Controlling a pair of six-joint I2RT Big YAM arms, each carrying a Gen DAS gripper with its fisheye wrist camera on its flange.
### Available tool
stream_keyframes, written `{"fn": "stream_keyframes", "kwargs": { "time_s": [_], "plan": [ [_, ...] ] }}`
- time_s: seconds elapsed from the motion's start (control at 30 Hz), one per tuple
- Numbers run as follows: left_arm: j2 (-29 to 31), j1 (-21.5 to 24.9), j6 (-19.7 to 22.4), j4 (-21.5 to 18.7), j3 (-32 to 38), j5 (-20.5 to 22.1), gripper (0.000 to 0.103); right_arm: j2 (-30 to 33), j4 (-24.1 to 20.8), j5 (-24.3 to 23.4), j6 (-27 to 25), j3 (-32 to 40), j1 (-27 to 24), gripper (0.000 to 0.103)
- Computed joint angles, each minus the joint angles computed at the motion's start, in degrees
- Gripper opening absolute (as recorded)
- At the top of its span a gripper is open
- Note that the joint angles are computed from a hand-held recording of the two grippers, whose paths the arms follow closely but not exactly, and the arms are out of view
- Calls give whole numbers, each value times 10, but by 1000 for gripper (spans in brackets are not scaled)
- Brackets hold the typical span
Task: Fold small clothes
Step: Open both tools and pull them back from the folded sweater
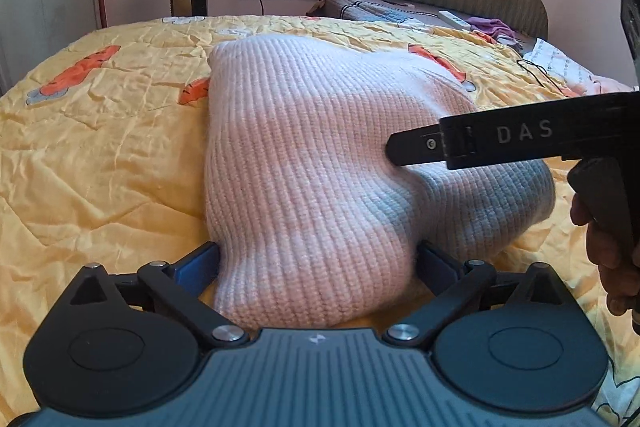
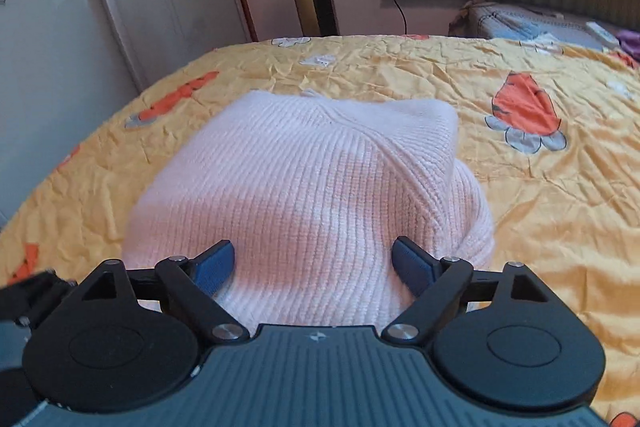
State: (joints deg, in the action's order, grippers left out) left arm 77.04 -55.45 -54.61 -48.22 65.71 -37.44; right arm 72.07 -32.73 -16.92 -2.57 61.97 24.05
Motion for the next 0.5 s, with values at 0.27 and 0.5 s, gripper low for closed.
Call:
{"fn": "stream_keyframes", "kwargs": {
  "time_s": [0.27, 0.5],
  "plan": [
    [-83, -88, -51, -51, -28, -107, 102, -134, 17, 9, 75, -69, -29, 99],
    [-49, -82, -108, -67, -38, -122, 102, -199, -16, 47, 69, -155, -51, 101]
  ]
}}
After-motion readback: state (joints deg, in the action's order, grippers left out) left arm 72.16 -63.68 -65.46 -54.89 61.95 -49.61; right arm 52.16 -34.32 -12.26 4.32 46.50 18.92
